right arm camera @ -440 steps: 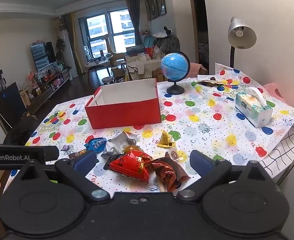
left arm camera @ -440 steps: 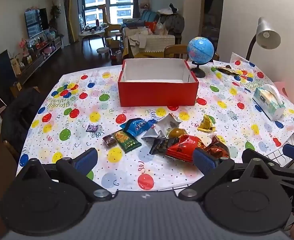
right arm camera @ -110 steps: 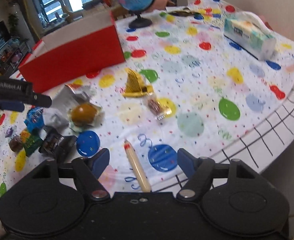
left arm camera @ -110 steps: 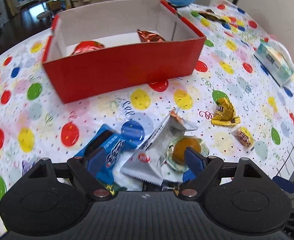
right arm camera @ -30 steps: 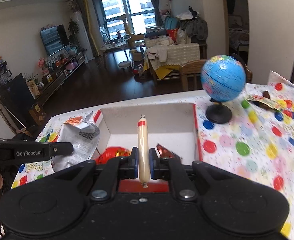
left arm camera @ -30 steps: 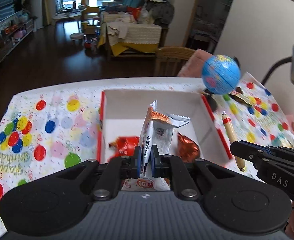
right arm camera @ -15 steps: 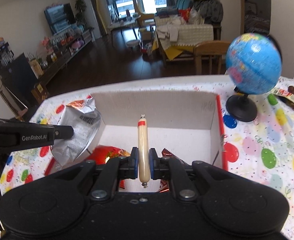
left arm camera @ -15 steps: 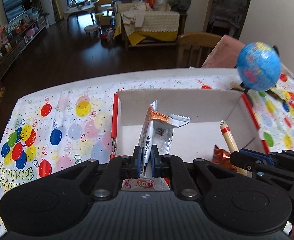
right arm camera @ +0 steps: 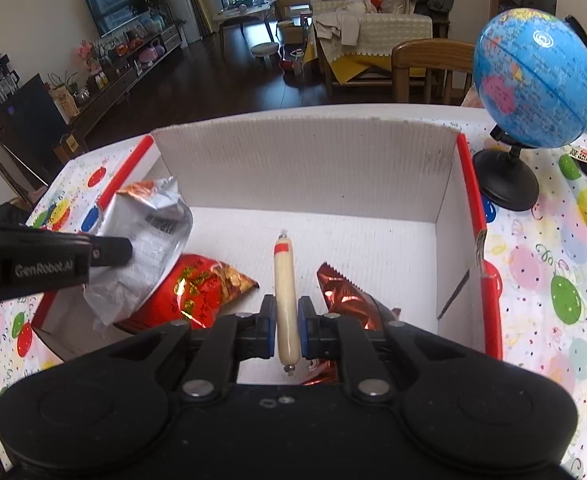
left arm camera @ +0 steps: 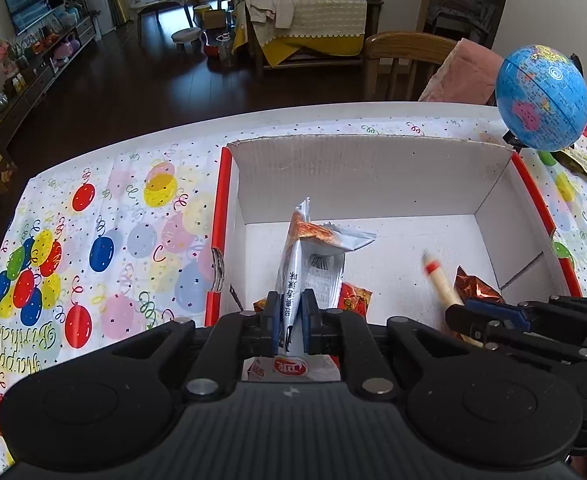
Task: Organize snacks
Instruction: 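Carry the packet and sausage stick into the red box and release both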
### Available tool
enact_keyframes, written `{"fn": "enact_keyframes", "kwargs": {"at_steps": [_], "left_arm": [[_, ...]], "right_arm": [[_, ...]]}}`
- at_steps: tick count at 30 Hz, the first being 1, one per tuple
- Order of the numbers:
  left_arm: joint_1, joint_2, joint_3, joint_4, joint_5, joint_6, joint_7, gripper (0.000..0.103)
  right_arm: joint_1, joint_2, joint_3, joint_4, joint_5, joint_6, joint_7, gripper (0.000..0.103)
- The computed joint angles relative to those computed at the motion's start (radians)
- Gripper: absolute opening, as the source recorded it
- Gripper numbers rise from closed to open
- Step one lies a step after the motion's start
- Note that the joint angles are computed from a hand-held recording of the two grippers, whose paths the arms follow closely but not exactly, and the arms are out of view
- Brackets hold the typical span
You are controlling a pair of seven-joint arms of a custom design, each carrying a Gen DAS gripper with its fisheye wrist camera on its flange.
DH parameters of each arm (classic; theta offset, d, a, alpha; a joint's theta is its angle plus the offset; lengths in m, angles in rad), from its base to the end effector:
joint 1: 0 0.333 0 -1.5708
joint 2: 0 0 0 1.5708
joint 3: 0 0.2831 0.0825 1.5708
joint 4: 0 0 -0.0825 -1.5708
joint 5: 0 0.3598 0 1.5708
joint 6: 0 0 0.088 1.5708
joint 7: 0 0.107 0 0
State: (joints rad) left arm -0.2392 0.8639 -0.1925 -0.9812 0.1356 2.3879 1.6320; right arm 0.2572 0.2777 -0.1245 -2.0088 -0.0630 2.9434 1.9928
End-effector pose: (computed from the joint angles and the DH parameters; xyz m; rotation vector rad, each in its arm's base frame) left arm 0.7208 -0.2643 0.3962 -1.4580 2.3429 -0.6535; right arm 0.6109 0.0902 0.3788 -1.6008 1.9889 -0.4976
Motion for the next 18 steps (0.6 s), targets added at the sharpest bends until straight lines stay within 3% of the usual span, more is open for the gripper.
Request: {"fn": "enact_keyframes", "kwargs": {"at_steps": [2,10,12,18], "left_arm": [[0.002,-0.004,-0.001,-0.005,-0.002,0.003,-0.004,0.01],[0.018,-0.051,-0.009,-0.077,-0.009,0.024,-0.012,0.015],[0.031,-0.077,-0.02,-0.116,-0.022,0.041,-0.007,0.028],[0.067,-0.178,-0.048,-0.263,-0.053,0.119,0.016,0.038]], "right_arm": [[-0.001,0.004,0.0,0.0,0.0,-0.001,-0.003,0.018],[0.012,-0.036,-0.014,-0.04,-0.025,0.014,0.018,0.023],[0.016,-0.055,-0.019,-0.058,-0.043,0.025,0.035,0.027],[0.036,-0.122,-0.047,-0.116,-0.168,0.049,0.157,0.035]]}}
